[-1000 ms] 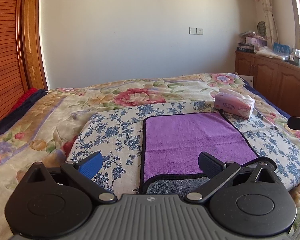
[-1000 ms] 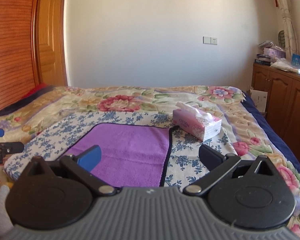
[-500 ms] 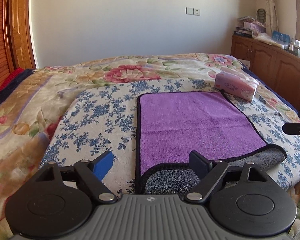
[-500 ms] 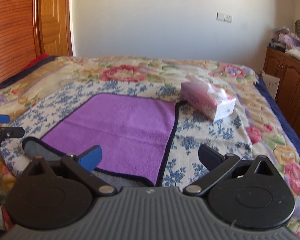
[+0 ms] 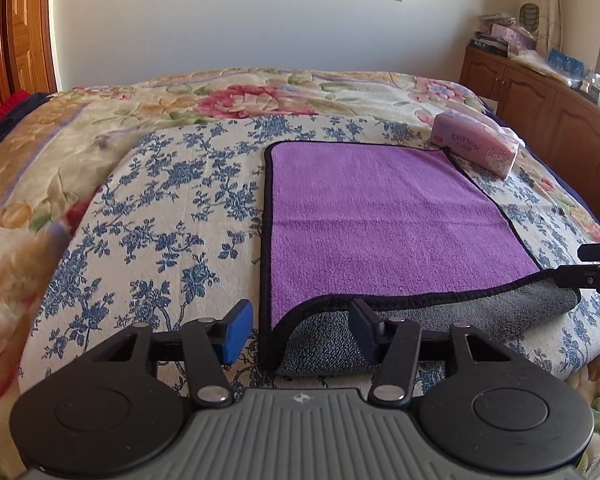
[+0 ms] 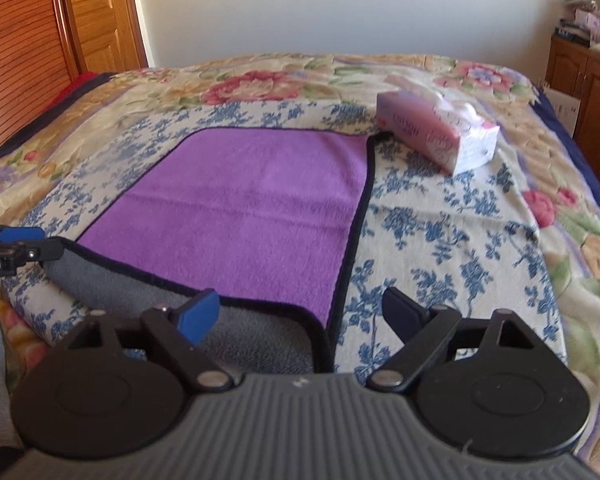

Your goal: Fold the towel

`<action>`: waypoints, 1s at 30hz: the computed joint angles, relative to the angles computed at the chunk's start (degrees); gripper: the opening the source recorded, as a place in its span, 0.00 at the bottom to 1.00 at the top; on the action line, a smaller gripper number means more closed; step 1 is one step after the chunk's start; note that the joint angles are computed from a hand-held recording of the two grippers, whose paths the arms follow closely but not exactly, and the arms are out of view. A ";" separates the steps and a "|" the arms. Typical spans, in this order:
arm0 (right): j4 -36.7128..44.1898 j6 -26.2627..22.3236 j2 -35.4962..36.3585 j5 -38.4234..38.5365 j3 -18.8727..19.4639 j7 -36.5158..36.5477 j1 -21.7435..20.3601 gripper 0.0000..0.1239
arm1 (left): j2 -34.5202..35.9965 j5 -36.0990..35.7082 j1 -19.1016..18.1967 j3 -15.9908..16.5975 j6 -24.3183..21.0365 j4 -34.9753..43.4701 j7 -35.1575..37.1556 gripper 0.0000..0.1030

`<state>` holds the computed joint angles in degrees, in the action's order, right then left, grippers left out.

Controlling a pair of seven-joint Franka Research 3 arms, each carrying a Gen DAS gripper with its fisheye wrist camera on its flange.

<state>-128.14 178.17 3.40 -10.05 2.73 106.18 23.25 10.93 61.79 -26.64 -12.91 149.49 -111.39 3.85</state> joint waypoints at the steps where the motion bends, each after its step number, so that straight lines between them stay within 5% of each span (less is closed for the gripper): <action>1: 0.11 -0.53 0.10 2.86 1.01 -2.43 -0.61 0.70 | 0.07 -0.38 0.09 -0.03 0.14 -0.02 0.16 0.50; 6: 0.98 -2.94 0.54 15.40 4.08 -12.96 -2.18 0.66 | 0.10 -1.59 0.31 -0.02 0.94 -0.39 0.47 0.48; 17: 1.66 -5.98 0.34 26.74 5.00 -22.90 -1.83 0.51 | 0.60 -3.94 0.05 0.08 0.19 -0.29 1.91 0.38; 30: 2.00 -6.99 0.26 29.03 4.75 -25.95 -1.35 0.26 | 0.50 -3.18 -0.20 0.21 -0.26 -0.38 0.98 0.25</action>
